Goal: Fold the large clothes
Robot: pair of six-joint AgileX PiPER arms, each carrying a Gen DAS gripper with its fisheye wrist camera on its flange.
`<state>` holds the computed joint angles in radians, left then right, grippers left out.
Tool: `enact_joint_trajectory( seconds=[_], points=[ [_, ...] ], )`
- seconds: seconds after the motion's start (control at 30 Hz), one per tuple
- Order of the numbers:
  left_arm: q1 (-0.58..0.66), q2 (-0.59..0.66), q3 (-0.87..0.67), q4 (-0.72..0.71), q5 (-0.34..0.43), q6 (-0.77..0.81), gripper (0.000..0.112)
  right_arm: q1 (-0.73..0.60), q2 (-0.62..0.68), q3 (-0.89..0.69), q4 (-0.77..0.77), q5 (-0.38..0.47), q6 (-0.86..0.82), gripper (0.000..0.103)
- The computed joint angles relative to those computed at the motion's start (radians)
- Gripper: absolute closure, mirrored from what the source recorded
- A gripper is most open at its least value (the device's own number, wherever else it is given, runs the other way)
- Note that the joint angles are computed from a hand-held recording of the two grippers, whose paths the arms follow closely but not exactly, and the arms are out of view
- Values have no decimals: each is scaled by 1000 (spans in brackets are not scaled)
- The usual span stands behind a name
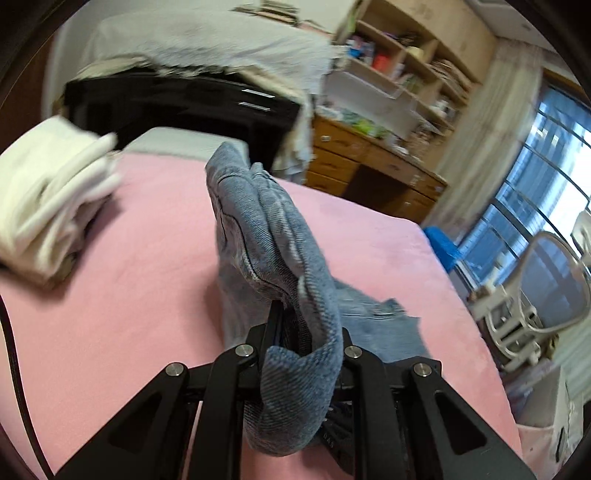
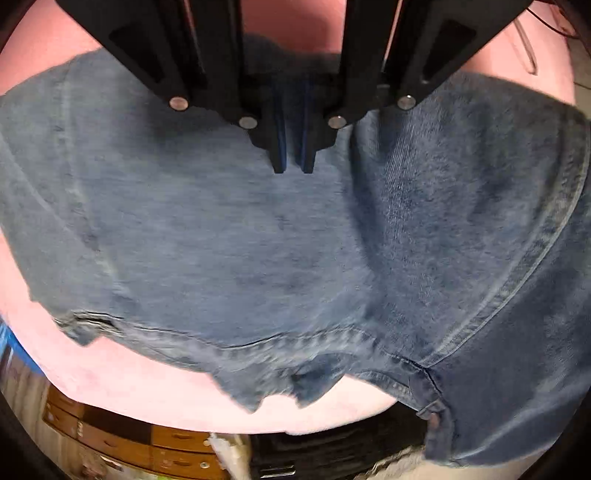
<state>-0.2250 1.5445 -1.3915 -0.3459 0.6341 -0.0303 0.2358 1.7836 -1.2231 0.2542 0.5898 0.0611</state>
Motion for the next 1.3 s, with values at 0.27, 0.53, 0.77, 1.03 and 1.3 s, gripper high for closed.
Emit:
enact_joint_trajectory(
  seconds=[0.27, 0.53, 0.77, 1.03, 1.3],
  points=[
    [-315, 161, -194, 257, -1, -274, 99, -369, -334, 253, 199, -3, -329, 96],
    [-565, 481, -469, 464, 120, -476, 99, -775, -378, 364, 317, 94, -631, 96],
    [-641, 702, -695, 483, 285, -494, 99, -834, -336, 369, 319, 97, -686, 95],
    [-636, 738, -747, 431, 350, -395, 84, -819, -290, 326, 302, 110, -674, 95],
    [-513, 509, -594, 189, 324, -222, 33, -804, -318, 218, 265, 180, -586, 92]
  ],
)
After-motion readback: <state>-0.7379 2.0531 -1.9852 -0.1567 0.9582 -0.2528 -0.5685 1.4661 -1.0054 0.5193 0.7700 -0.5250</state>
